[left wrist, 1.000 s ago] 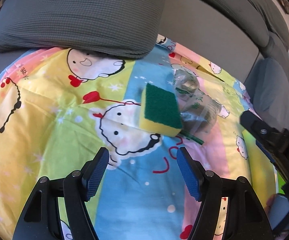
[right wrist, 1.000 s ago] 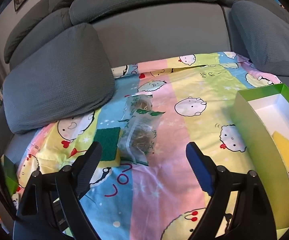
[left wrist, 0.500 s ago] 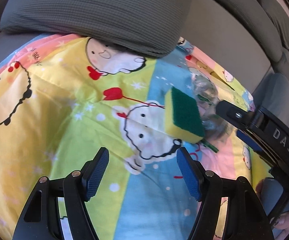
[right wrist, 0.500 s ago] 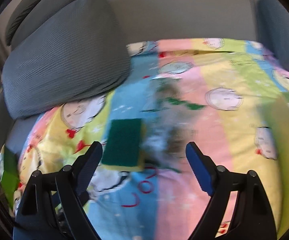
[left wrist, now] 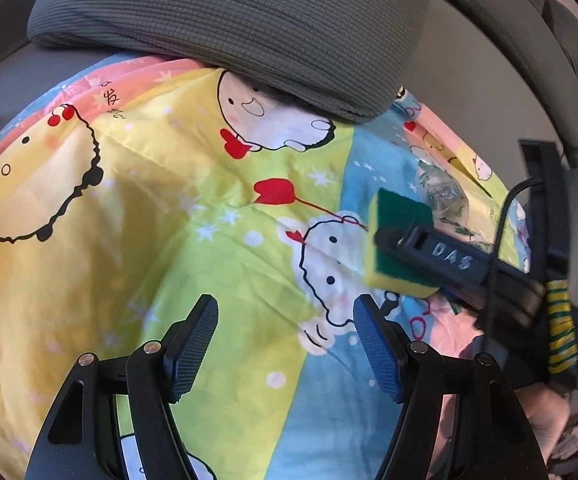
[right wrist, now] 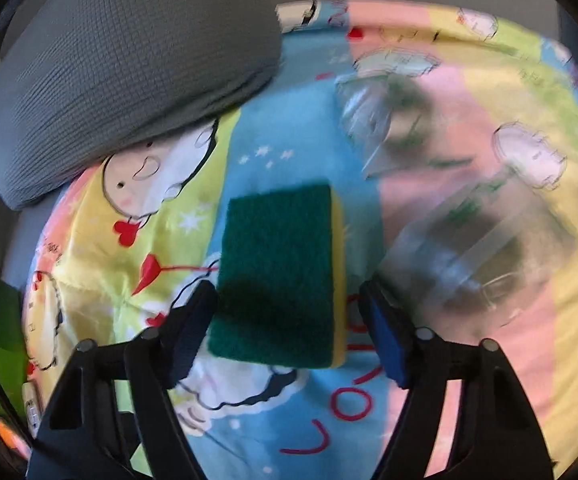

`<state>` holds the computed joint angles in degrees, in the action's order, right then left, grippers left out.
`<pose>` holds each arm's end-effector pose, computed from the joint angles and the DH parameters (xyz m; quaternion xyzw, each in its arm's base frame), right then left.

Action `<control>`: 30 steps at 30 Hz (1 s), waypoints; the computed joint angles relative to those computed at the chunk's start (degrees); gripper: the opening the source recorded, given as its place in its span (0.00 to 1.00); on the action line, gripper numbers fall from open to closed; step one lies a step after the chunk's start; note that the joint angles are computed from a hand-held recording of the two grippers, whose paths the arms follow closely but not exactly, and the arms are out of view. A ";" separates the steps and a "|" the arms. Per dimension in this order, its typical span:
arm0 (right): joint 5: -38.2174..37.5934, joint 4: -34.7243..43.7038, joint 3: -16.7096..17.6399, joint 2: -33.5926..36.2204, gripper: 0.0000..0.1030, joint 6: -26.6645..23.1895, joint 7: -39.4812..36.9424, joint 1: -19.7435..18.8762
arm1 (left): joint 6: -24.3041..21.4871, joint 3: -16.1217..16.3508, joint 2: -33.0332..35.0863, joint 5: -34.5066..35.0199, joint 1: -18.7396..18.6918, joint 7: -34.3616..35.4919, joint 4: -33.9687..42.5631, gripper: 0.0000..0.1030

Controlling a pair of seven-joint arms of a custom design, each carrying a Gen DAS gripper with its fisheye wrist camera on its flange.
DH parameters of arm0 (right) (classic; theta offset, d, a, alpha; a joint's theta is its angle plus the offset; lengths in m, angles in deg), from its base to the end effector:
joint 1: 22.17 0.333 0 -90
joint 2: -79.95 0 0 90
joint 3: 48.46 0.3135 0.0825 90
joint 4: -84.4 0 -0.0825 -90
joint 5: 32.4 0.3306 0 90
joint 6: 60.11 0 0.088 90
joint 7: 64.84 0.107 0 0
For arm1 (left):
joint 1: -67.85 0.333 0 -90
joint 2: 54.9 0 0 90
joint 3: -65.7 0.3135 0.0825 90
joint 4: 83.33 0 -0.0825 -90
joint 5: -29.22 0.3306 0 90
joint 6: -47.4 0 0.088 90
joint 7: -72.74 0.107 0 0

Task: Organize objects
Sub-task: 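Grasp the green-and-yellow scouring sponge with the right gripper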

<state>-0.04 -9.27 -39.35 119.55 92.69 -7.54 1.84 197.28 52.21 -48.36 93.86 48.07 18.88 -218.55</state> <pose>0.5852 0.3398 0.2836 -0.8595 0.4368 0.0397 0.2624 0.3899 -0.2794 0.3271 -0.9122 0.2819 -0.2482 0.1640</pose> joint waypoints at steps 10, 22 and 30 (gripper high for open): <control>4.21 -9.00 1.22 -8.16 0.35 -1.63 -6.81 -4.27 | 0.10 -0.28 -0.66 3.09 -0.09 -4.78 -0.46 0.69; 15.51 -18.83 0.42 -15.82 0.28 -6.73 -17.20 -10.88 | 2.03 0.12 2.36 6.53 -1.41 -4.65 3.69 0.69; 16.03 -16.59 -2.80 -14.50 0.31 -14.22 -15.46 -13.15 | 7.62 1.30 7.96 10.85 -2.36 -2.24 10.21 0.69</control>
